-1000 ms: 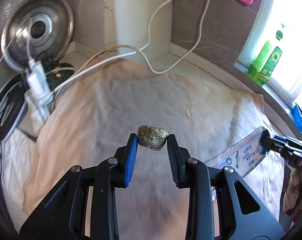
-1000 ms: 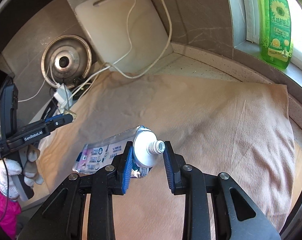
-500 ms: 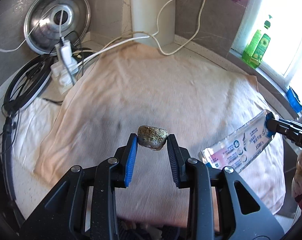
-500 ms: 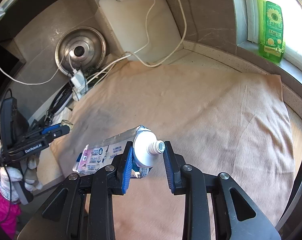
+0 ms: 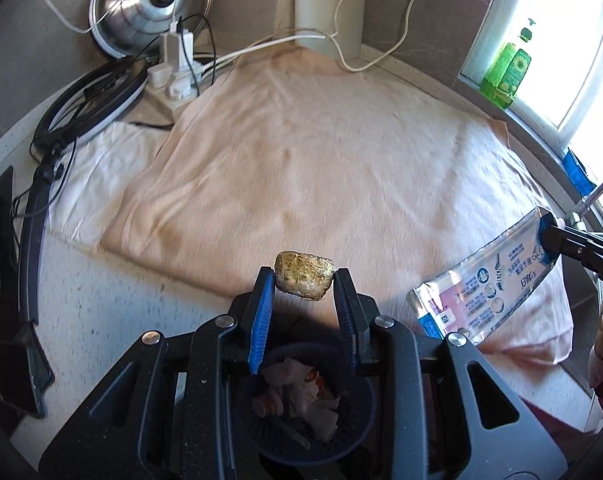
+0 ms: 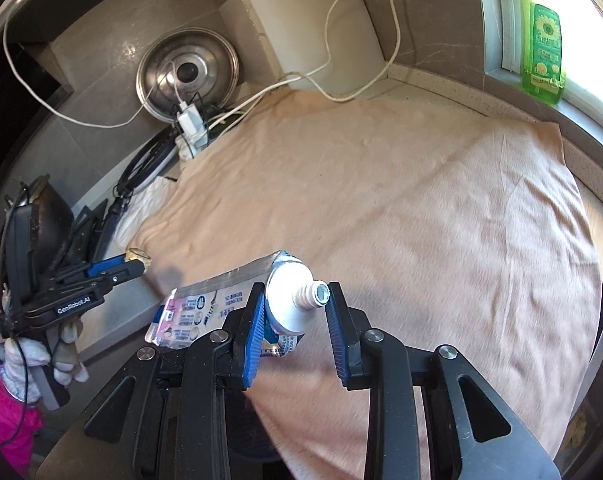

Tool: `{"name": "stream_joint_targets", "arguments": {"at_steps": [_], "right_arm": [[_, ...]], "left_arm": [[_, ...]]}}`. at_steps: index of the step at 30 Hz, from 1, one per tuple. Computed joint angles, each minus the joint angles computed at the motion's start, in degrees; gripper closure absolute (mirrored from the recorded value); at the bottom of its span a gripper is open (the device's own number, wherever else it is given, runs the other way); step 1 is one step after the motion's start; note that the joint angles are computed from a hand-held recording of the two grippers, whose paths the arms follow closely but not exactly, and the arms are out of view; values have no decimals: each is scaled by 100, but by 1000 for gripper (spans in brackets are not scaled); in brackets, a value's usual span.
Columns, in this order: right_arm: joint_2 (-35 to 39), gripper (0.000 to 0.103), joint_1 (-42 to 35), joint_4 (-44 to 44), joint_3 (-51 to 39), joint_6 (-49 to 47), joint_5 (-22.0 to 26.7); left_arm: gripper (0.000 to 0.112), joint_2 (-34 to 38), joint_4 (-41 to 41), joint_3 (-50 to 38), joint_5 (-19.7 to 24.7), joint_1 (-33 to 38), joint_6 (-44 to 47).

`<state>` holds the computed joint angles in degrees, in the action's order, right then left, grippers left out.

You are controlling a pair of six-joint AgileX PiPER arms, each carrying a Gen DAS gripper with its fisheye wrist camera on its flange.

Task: Collect trash
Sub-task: 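Lift the lump and toothpaste tube with both grippers over the blue wastebasket, then open both grippers to drop the lump and toothpaste tube into the wastebasket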

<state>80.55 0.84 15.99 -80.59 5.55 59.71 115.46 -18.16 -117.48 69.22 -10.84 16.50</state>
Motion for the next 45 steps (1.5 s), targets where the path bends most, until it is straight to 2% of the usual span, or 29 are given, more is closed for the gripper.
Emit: {"name": "stream_joint_targets", "arguments": {"at_steps": [11,24,35,45], "right_arm": [[-642,76,1091,-874,675,1320,-56],[-908,76,2361,-2041,1175,2690,162],[-588,76,3409,-2871,1359,3545,307],[-146,75,3671,-2802,1514,3801,-100]], "left_arm": [[82,-882,-373,1799,-341,496,815],[82,-1144,-466,3242,-650,532,1397],[82,-898,-355,3877,-968,399,1417],[82,-652,-229,4057,-1260,286,1369]]}}
